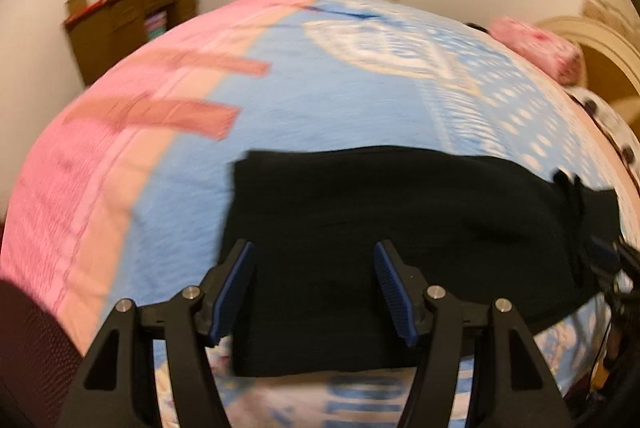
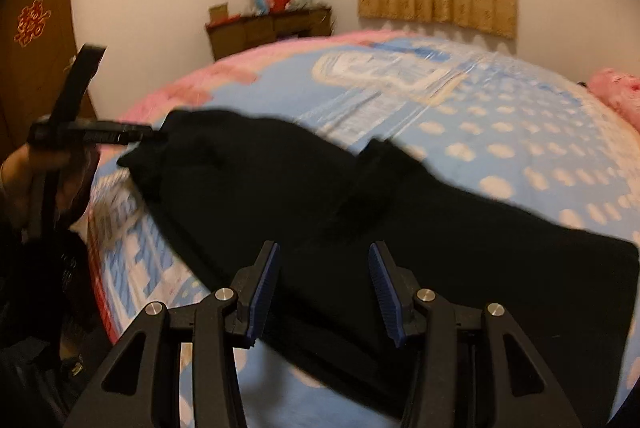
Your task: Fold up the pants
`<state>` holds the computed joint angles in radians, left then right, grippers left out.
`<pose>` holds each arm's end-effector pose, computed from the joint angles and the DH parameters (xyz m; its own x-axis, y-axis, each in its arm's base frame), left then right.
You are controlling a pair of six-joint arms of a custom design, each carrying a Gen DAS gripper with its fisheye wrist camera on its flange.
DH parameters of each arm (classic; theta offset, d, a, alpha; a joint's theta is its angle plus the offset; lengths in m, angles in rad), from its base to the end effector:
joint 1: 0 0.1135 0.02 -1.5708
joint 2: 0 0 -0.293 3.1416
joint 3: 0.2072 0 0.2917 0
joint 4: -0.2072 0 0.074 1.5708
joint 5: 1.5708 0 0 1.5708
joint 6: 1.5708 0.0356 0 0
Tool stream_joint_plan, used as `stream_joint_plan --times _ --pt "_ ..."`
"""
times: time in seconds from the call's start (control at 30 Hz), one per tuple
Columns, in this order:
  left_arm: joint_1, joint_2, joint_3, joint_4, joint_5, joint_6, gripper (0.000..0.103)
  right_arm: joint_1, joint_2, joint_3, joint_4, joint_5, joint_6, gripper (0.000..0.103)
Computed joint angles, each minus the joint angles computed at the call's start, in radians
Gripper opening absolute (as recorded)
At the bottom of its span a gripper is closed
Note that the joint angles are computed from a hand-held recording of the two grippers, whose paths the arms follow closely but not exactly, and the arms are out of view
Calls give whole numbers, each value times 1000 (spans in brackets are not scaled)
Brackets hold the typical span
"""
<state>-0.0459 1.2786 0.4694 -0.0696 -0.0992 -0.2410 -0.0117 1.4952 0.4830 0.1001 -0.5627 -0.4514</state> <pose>0.2457 -0.0078 0.1446 -0.7428 -0.2036 -0.6378 -0.2005 0.9766 -0.0782 0.2640 0.0159 0.1131 -0.5734 -0.3623 -0.7348 -0.6298 0.7685 0.1126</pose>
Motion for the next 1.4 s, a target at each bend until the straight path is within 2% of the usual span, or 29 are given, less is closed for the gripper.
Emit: stream_joint_plan --times 0.2,0.3,0.33,0.37,0.43,0.47,0.63,0.7,0.73,0.8,0.83,0.9,0.93,0.97,1.07,1.13,1.23,1.4 --pt "70 42 -14 41 87 -17 65 92 -37 -75 106 160 -35 48" --pt "46 64 -2 47 70 -9 68 135 0 -83 193 242 -18 48" --pt "41 67 -3 50 68 -6 69 128 4 -72 181 233 -9 44" --pt "47 68 -2 51 76 -1 69 116 2 -62 167 219 3 29" --pt "65 70 -1 53 102 1 69 95 -13 -50 128 181 4 15" --pt "72 68 -2 54 113 -1 69 89 -30 -49 108 172 0 12" --pt "87 80 2 68 124 7 69 64 -118 -57 17 99 -12 11" --pt "88 87 3 82 125 12 69 75 -81 -37 -16 98 -28 11" --pt "89 90 5 88 125 14 69 87 -39 -37 15 124 -34 11" --pt "93 96 6 94 130 19 69 88 -15 -54 73 125 -27 12" --pt "96 99 7 97 136 23 69 90 -33 -58 59 129 -26 13" --pt "109 100 9 100 152 27 69 89 -57 -59 44 127 -29 29" --pt "113 98 9 100 155 27 69 82 -69 -67 46 121 -29 45" --pt "121 102 12 100 161 27 69 72 -78 -74 53 107 -27 53" --pt "156 117 12 120 216 23 73 42 -87 -83 59 73 -19 53" --pt "171 129 13 133 244 15 80 29 -93 -93 71 62 -11 53" --pt "163 167 42 112 206 28 81 22 -80 -97 88 63 2 53" --pt "187 203 56 141 243 61 85 22 -66 -92 95 61 5 53"
